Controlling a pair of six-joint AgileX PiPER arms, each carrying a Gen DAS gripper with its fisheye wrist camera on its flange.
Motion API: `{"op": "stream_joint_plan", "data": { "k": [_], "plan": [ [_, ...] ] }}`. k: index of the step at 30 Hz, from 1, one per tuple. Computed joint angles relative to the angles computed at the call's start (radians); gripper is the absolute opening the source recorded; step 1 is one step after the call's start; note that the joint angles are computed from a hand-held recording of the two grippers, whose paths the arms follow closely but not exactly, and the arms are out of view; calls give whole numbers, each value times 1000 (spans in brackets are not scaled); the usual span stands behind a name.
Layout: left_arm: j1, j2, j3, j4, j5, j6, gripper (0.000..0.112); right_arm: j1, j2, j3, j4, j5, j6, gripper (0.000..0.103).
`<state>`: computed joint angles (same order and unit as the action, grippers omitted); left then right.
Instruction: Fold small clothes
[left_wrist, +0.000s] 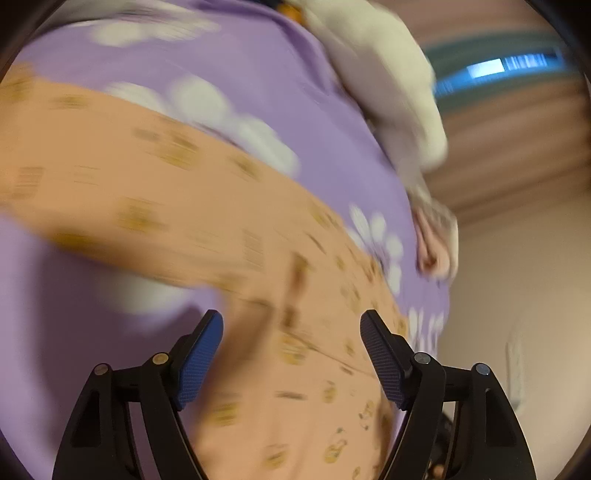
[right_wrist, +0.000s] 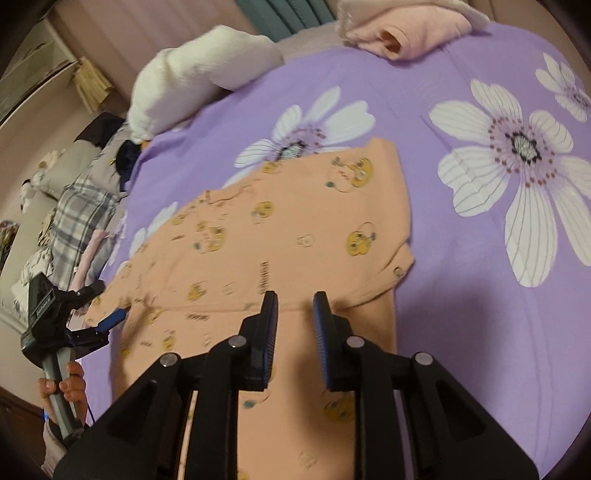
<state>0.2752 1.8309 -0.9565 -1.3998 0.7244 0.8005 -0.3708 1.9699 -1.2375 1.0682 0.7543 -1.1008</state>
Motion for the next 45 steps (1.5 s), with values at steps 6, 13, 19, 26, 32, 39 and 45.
{"op": "stream_joint_plan", "data": {
  "k": [6,13,19,26,32,39,45],
  "plan": [
    [409,-23,117,-48,121,104,76,-13,-97,117,54,45,-81,27],
    [622,95,72,-130,189,127,75,5,-143,193,83,45,-88,28],
    [604,172,-2,-219,188,128,75,23,-178,239,89,25,-79,28],
    [573,187,-78,-183,69,43,51,37,-187,248,72,-1,-61,28],
    [544,144,-98,35,-35,-112,9,40,-198,270,82,-16,-74,28],
    [454,-33,-69,68,-60,-58,6,6,-198,290,120,12,-119,28],
    [286,-164,-106,149,-81,-122,6,-34,-208,314,163,51,-179,28]
  ]
}}
